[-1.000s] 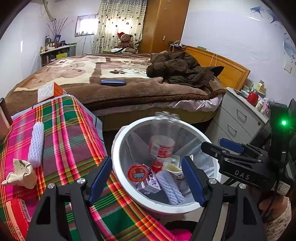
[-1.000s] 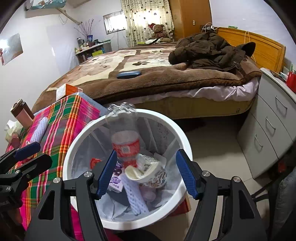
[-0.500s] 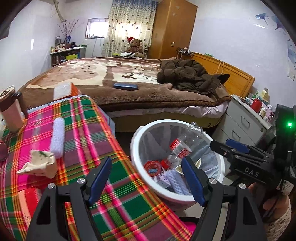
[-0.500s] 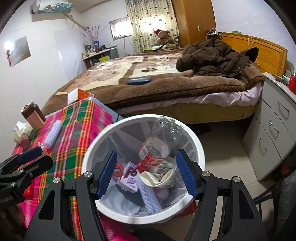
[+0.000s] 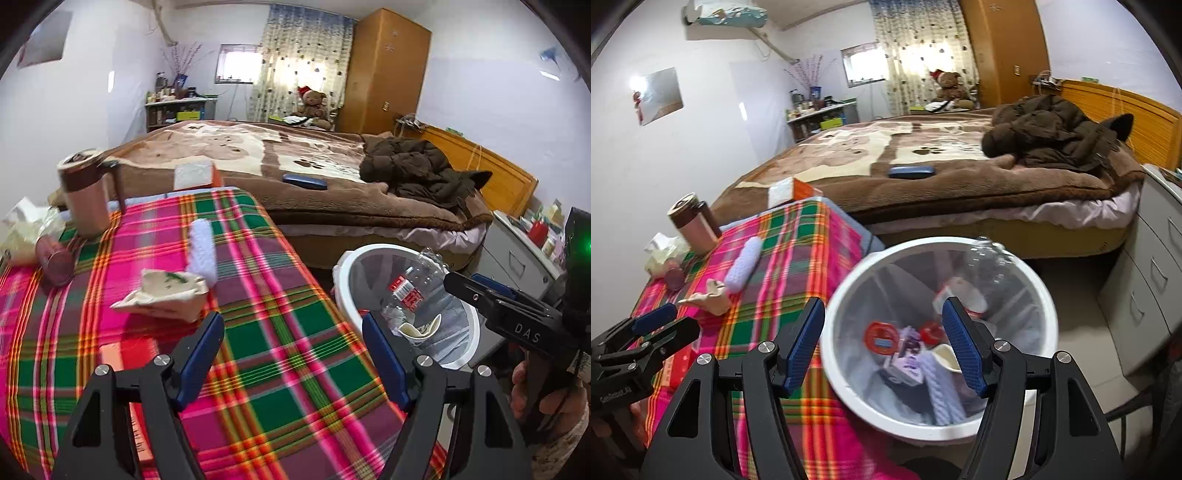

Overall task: Collect trash
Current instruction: 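Move both open grippers back over the table, then grasp the red medicine box with the left gripper while the right grasps the white cloth bag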

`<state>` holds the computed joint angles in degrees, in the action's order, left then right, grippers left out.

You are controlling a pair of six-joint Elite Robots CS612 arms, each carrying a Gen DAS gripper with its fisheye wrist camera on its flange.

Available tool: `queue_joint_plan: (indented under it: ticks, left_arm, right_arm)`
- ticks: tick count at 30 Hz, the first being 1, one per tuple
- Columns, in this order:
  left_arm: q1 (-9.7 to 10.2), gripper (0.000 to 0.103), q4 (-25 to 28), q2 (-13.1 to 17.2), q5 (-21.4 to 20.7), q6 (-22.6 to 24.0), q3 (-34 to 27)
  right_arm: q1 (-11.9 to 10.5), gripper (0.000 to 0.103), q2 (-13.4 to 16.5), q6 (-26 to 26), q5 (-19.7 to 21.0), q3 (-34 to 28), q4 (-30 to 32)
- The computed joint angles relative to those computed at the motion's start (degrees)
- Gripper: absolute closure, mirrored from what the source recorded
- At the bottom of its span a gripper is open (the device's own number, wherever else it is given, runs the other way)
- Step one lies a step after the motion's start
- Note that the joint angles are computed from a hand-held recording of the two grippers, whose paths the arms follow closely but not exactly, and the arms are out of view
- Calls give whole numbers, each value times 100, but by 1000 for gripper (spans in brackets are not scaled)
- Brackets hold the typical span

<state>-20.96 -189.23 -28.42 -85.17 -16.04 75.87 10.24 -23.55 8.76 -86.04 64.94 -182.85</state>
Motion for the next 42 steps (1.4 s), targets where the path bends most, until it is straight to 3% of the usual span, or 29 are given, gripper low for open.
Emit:
queue_joint_plan:
  ticks: [8, 16, 26, 33, 42]
  left_arm:
    - [91, 24, -253, -137, 585, -264, 375]
    - [198, 22, -13, -171, 905, -666, 615]
    - [254, 21, 384, -143, 1083, -1050, 689]
    - [237, 17, 713, -71, 1123, -1072, 567]
    - [272, 16, 840, -45, 851, -996, 496]
  right_arm:
    - [109, 35, 125, -355, 376, -280, 112]
    - [215, 35, 331, -787, 876, -745, 516]
    - [342, 35, 655, -1312, 1232, -1470, 1263]
    - [398, 35, 915, -1550, 1488, -2048, 1703]
    - [456, 35, 1145, -1863, 1825, -2609, 2454]
